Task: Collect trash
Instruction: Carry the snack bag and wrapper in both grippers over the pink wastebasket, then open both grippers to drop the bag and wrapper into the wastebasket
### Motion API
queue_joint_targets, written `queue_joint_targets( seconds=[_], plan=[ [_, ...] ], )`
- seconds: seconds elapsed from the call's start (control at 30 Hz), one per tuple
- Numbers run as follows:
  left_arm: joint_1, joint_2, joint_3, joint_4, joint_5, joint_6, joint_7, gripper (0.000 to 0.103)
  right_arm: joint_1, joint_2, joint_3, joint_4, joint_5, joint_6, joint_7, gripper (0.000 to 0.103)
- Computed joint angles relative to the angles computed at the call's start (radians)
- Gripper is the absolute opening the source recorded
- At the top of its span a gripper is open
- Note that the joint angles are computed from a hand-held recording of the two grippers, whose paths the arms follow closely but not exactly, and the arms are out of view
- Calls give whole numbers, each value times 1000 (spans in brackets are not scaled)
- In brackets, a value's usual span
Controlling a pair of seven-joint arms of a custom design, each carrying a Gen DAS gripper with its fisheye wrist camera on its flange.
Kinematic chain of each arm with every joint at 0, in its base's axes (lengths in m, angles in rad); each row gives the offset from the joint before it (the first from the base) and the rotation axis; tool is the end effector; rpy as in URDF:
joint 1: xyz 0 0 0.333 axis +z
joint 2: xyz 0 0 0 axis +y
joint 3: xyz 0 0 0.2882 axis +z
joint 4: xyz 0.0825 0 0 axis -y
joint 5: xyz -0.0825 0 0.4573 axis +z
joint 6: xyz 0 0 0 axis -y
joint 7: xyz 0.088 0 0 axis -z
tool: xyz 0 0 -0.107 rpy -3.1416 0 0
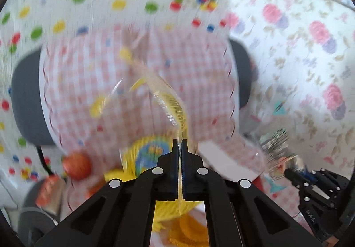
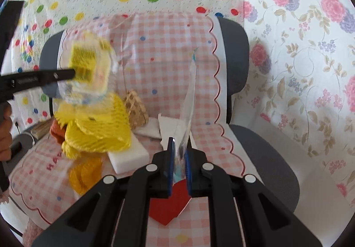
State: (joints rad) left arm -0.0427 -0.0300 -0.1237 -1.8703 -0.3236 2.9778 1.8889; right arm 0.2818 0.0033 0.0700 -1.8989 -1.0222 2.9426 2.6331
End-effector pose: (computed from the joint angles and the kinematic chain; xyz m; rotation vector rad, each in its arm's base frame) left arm 0.6640 -0.0902 0.6127 -1.3877 1.6985 -1.1143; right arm 0.6093 0.2828 0.5425 -1.6391 1.3477 -0.8954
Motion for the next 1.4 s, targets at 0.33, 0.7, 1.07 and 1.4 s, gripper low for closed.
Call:
queue_joint_targets(
  seconds=[0.33, 0.7, 1.07, 1.4],
  plan=[
    [-76, -174, 28, -182, -166, -14, 171, 2, -24, -149, 20, -164, 336, 25, -248, 9],
    [-339, -323, 121, -371, -488, -64, 523, 2, -121, -494, 137, -456, 338, -166, -176, 9],
    [-404, -365, 71, -455, -655, -227, 744, 2, -80, -853, 159, -753, 442, -413, -126, 9],
    [-360, -255, -33, -404, -556, -370, 703, 3, -34, -985, 117, -907, 543, -529, -100, 9]
  ],
)
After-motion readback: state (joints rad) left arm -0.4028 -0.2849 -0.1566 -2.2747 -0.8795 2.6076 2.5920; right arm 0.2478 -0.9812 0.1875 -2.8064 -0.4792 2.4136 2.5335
